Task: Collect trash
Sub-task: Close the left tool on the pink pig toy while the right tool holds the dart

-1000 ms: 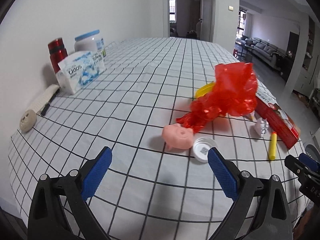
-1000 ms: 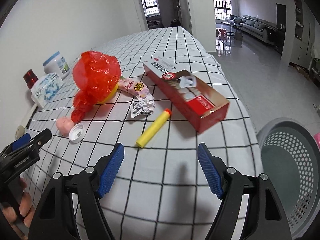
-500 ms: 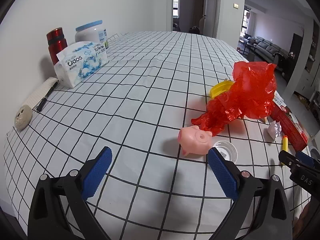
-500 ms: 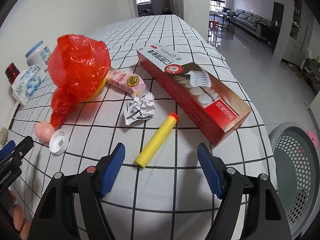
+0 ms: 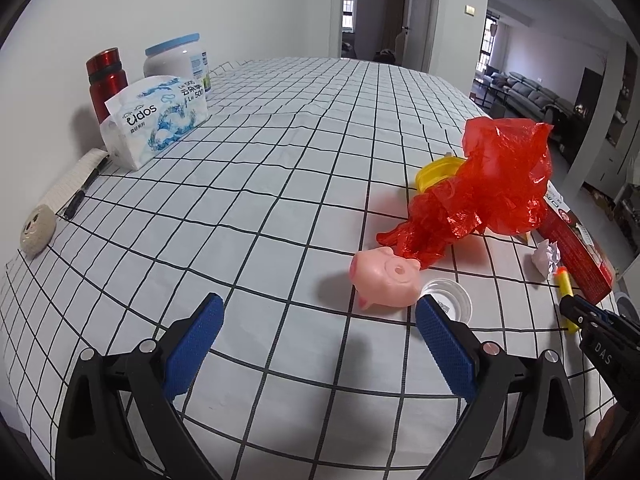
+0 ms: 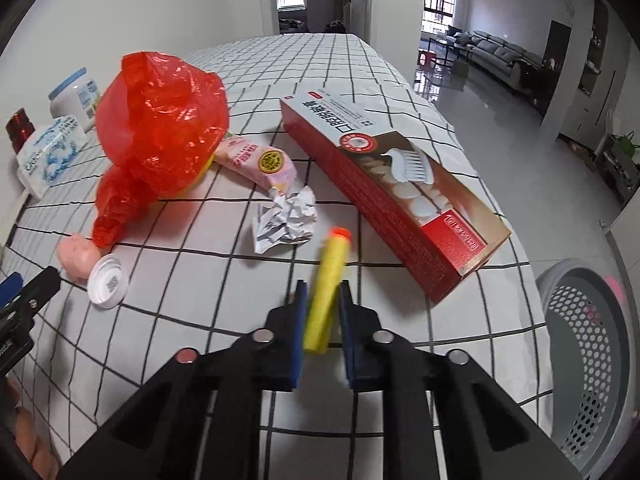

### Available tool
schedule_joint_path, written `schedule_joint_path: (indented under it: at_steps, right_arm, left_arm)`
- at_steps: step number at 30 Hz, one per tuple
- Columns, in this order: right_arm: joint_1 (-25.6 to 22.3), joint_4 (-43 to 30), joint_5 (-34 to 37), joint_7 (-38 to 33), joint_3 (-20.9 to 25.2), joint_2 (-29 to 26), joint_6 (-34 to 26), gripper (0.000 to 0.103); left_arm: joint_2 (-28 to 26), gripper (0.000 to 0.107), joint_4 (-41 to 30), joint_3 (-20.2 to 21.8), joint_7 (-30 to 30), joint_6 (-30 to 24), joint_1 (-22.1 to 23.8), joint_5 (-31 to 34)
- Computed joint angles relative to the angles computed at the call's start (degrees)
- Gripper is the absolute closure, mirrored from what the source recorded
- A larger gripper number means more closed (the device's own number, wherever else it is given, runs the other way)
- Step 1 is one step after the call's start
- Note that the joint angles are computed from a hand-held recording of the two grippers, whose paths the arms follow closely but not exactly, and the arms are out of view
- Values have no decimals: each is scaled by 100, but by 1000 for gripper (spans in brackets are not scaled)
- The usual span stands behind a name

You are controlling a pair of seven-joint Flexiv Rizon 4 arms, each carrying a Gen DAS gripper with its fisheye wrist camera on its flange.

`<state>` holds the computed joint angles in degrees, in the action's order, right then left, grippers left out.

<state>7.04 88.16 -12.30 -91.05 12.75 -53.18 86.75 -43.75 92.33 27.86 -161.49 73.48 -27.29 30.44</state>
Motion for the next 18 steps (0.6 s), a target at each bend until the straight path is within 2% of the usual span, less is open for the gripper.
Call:
schedule_joint_path:
  at_steps: [11, 14, 18]
  right_arm:
    - [-797, 335, 184, -693, 1003, 67, 100, 91]
    - [-937, 376, 251, -822, 1161, 87, 70, 91]
    - [-1045, 320, 341, -969, 1297, 45, -8, 91]
  left_arm:
    - [-107, 12, -238, -404, 494, -227, 370, -352]
    - [-167, 12, -297, -544, 680, -279, 502, -529]
    - [-228, 12, -365, -528, 746, -294, 521, -653]
